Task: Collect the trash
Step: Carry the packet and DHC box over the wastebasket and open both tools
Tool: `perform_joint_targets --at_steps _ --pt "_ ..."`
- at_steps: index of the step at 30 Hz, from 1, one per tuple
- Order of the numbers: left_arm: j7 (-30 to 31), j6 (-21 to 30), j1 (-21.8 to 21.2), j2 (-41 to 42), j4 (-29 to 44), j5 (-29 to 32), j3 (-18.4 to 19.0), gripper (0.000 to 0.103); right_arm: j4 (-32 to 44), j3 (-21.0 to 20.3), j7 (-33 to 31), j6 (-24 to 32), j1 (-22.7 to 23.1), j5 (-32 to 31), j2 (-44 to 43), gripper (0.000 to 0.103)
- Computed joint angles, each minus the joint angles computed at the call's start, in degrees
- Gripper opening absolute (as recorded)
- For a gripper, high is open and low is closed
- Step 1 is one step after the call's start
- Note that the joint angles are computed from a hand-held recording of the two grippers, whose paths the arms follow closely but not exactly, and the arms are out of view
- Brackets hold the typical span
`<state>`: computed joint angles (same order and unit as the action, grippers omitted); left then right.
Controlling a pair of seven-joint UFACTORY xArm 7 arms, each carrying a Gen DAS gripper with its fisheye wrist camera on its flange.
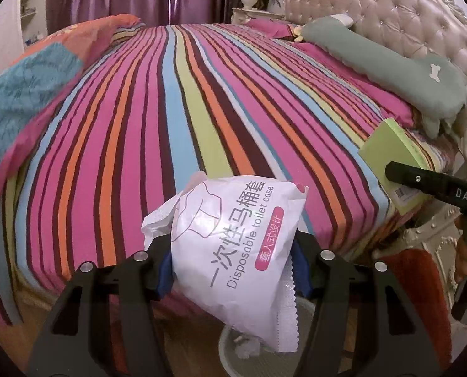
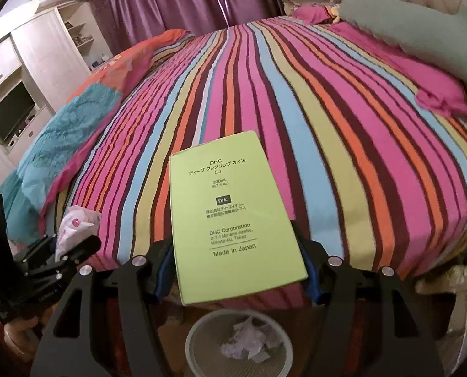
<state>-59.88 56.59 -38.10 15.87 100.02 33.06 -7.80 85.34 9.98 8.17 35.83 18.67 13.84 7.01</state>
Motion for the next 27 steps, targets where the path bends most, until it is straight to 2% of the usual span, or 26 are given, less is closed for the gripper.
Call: perform_joint_targets --at_steps 6,14,20,27 --pt "-5.9 -1.1 -1.1 -3.9 -7.3 0.6 -1.8 0.058 -9.4 0.5 0.0 -2.7 1.0 1.9 -6.5 0.061" --pt "-14.0 -1.1 -2.4 -4.7 -11.3 0.0 -4.3 0.058 -16.7 0.9 6.2 0.5 2.4 -0.9 -10.9 0.061" --pt "-13.2 -1.1 -3.0 -3.0 -12.1 -3.5 -4.9 0.058 -18.6 0.9 6.1 4.4 3.6 2.2 -10.8 0.061" --pt "-10.0 -3.2 -1.4 -1.0 -14.6 -14.4 -5.4 0.058 -17.7 0.6 6.0 10.6 3.4 7.2 -7.8 0.061"
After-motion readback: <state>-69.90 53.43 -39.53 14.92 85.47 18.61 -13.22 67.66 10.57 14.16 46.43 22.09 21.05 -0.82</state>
